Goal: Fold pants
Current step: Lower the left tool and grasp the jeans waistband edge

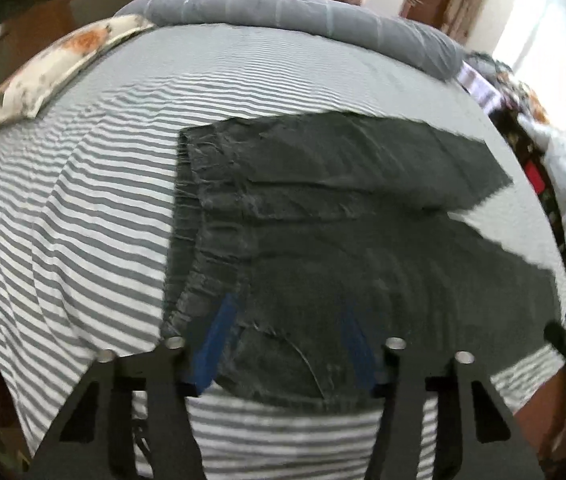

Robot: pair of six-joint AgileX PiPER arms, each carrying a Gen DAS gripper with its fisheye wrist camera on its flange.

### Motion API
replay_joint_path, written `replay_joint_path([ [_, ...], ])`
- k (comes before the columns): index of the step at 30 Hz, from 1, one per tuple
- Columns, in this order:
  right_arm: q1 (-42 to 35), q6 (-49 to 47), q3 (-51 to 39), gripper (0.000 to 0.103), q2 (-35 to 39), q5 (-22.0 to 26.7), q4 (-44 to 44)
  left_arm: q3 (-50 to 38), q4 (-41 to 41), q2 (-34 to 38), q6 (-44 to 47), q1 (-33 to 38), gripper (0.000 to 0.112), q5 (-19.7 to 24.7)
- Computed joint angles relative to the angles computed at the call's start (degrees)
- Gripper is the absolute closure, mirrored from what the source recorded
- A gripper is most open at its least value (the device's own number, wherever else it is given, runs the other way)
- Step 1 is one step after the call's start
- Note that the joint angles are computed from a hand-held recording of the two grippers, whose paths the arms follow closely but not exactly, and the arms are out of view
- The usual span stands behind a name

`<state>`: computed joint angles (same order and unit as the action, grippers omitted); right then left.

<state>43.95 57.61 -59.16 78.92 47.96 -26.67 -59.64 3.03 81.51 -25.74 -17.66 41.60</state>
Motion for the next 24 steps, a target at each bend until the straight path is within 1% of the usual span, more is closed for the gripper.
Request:
replay_joint_path([
  [1, -0.45, -1.0, -0.6, 0.003, 0.73, -0.32, 0.49, -0.55, -2.96, 0.79, 3.27, 2.94, 0.069, -0.87],
  [3, -1.7, -3.45, -2.75, 0.003, 3.21, -0.95, 1.35, -1.95, -5.29, 2.49, 6.48, 6.45, 0.072, -1.69],
  [6, -3.97, -7.72, -6.38, 0.003, 7.1, -2.21, 3.14, -5.56, -8.9, 6.81, 12.02, 11.76, 0.074, -2.59],
  [9, -6.8, -12.99, -11.4, 0.003, 11.89, -3.45, 5.9, -9.79, -14.09, 11.81, 17.44, 16.2, 0.074, -2.35],
  [13, -10.34, -20.57, -19.68, 0.003, 19.09, -4.08, 10.06, -16.81, -21.43, 19.85, 22.36, 21.06, 0.074, -0.62],
  [15, -12.28, -25.4, -25.48, 0.003, 24.05, -3.89, 12.7, -20.33, -25.65, 23.94, 24.45, 22.97, 0.074, 0.61],
  [21, -15.66, -33.04, -39.52, 0.003, 35.32, -1.21, 17.3, -31.78, -29.57, 34.89, 26.86, 25.28, 0.074, 4.46],
  [24, -16.73, -35.41, -45.66, 0.003, 40.22, 0.02, 19.2, -35.88, -31.02, 39.03, 26.29, 26.39, 0.074, 5.99],
])
